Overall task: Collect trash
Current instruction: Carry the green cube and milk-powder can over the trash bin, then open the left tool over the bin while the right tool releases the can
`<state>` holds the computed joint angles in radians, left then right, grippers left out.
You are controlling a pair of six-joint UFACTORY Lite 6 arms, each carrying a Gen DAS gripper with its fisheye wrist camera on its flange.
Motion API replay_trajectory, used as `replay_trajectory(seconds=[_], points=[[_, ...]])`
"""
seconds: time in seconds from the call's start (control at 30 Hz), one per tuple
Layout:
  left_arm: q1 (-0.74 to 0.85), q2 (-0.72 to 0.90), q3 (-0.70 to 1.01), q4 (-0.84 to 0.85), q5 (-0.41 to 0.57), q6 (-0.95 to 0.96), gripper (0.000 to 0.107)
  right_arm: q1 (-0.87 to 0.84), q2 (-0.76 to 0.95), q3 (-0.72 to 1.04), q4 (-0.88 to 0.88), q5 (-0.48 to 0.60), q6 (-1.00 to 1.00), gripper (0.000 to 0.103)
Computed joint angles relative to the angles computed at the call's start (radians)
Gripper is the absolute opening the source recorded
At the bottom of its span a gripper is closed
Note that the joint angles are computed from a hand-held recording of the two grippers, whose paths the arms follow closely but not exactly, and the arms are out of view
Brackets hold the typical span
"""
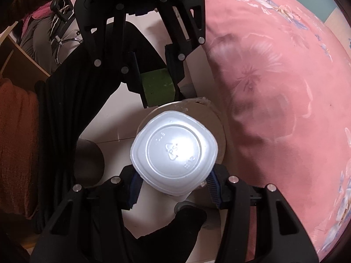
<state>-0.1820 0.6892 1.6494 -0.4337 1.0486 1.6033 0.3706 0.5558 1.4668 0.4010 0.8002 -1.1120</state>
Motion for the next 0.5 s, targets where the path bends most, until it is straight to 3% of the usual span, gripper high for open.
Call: replay_trajectory(seconds=[0.5], points=[[-0.015, 0.05, -0.023, 0.002, -0.057, 0.012, 0.032, 0.009, 0.106, 0.079, 0.019, 0.014, 0.009, 0.053]])
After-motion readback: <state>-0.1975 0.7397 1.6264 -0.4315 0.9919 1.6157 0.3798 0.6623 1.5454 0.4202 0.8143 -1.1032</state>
